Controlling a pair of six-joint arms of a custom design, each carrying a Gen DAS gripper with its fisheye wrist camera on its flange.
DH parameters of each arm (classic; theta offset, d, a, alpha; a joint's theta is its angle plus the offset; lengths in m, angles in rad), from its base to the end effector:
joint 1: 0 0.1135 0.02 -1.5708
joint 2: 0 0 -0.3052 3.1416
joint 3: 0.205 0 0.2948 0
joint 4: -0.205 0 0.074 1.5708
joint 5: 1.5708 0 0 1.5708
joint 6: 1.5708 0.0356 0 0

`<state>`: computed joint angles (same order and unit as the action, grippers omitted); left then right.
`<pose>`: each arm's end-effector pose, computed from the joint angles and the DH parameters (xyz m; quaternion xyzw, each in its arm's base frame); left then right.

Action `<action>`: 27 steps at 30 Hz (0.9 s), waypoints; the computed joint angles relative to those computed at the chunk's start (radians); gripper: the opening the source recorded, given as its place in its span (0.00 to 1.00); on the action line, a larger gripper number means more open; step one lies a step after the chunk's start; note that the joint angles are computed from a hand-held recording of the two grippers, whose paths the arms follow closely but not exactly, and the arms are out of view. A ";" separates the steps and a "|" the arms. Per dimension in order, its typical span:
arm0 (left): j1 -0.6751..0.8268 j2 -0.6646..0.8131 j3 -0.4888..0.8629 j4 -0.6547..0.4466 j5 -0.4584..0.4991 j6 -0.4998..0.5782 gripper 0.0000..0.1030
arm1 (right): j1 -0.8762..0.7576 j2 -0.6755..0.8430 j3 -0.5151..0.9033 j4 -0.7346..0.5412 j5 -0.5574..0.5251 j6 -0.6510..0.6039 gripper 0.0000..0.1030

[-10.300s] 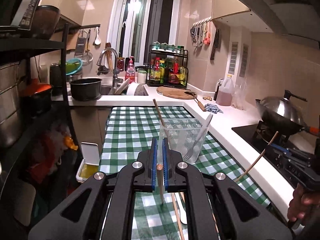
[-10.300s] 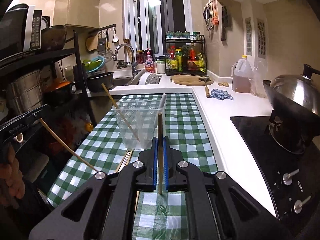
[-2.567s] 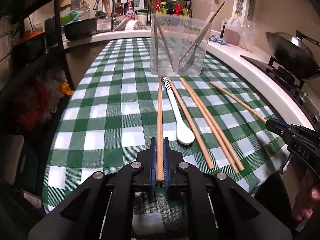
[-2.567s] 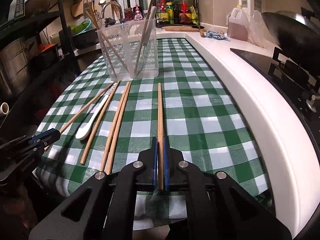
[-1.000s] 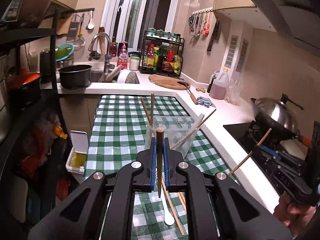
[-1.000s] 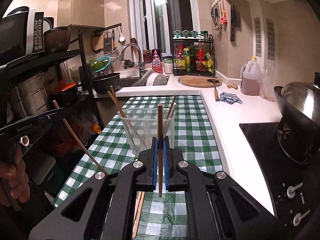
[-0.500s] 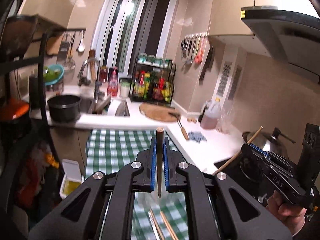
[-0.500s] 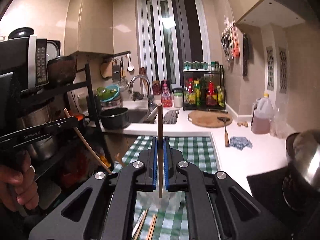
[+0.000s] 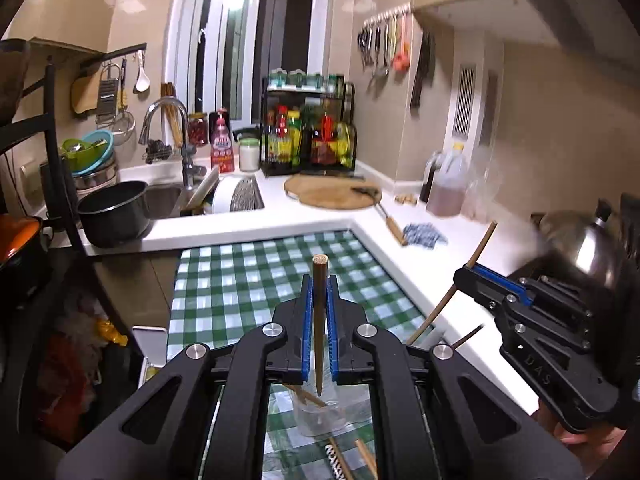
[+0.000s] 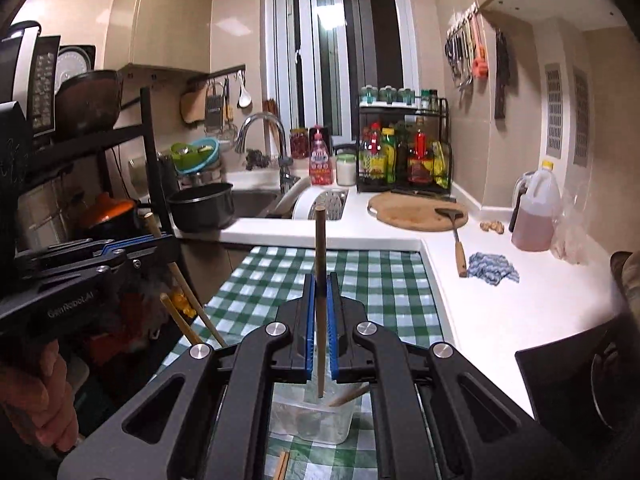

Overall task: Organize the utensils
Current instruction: 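Open both tools over the container to drop the chopsticks inside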

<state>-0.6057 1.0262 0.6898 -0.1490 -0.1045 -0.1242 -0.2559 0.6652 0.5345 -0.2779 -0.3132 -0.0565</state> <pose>0.2084 -0.1398 0.2849 0.1777 0.8369 -0.1423 0.4977 0.1700 -0.0331 0.2809 -0.0030 0.8301 0.0444 0.5559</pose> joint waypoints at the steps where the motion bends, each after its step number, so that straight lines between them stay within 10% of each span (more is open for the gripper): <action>1: -0.003 0.019 -0.006 0.012 -0.005 0.008 0.06 | 0.004 0.007 -0.011 0.012 0.008 -0.005 0.06; 20: -0.127 -0.207 -0.081 -0.058 -0.163 -0.035 0.26 | -0.044 -0.202 -0.027 -0.140 0.062 -0.047 0.34; 27: -0.244 -0.399 -0.109 -0.199 -0.265 -0.094 0.26 | -0.349 -0.390 0.020 -0.334 -0.214 -0.117 0.34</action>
